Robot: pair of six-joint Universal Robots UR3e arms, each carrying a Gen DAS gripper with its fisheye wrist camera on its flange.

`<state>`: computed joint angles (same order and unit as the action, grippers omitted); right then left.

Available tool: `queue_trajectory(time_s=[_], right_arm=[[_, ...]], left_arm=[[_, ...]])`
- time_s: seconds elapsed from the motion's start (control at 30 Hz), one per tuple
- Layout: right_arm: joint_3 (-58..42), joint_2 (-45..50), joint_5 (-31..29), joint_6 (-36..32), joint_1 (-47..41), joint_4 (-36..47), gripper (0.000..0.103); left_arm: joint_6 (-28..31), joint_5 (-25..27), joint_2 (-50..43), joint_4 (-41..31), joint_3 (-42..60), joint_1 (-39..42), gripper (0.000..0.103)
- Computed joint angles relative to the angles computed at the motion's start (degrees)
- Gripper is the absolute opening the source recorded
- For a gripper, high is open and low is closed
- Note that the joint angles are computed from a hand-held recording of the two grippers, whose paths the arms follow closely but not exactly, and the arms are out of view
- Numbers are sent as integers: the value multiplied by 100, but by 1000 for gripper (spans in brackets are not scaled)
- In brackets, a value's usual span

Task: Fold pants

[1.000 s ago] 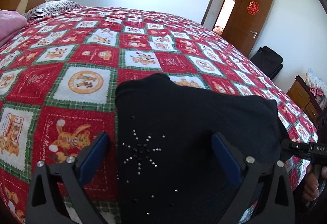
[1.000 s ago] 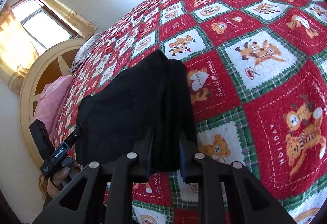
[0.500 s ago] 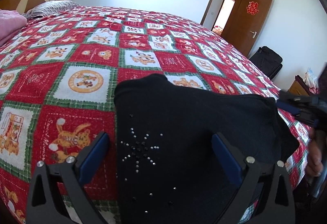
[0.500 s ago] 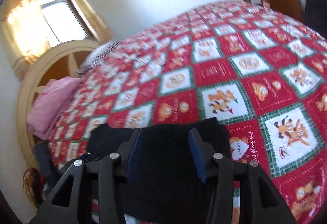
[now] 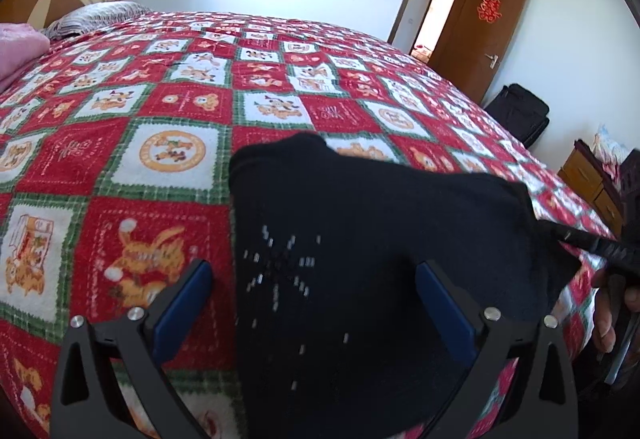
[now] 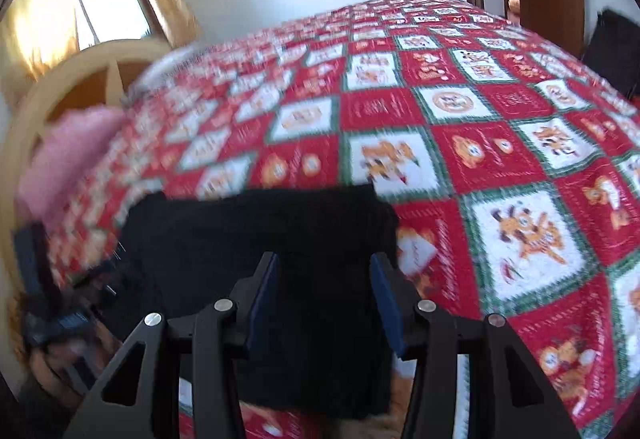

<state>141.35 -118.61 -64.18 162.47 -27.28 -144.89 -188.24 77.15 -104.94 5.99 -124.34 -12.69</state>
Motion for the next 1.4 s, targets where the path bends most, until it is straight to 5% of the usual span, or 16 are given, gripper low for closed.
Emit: queue_trajectory(time_s=[0.17,0.3,0.67,0.97,1.17,1.4], right_arm=[[94,-564,341,-469,-780,977,59],[-293,-666,387,-59,-284,453,59],[-4766,4151,-89,762,3236,236,59],[-8707,6673,-110,-17,3913,3813,58],[-8346,6564,-464,4,4113,3277,18],[-7953,6694,-761,468,4269,2334,15]], left_arm=[[157,-110,516,193,-720,136,103],[153,-250,639,634,-1198,250,103],[218,-641,1056,1135,-2110,914,103],[467,-416,752,1374,-2007,743,103],[547,-292,646,1446,-1972,666,103],[597,-270,542,1600,-1980,650,103]])
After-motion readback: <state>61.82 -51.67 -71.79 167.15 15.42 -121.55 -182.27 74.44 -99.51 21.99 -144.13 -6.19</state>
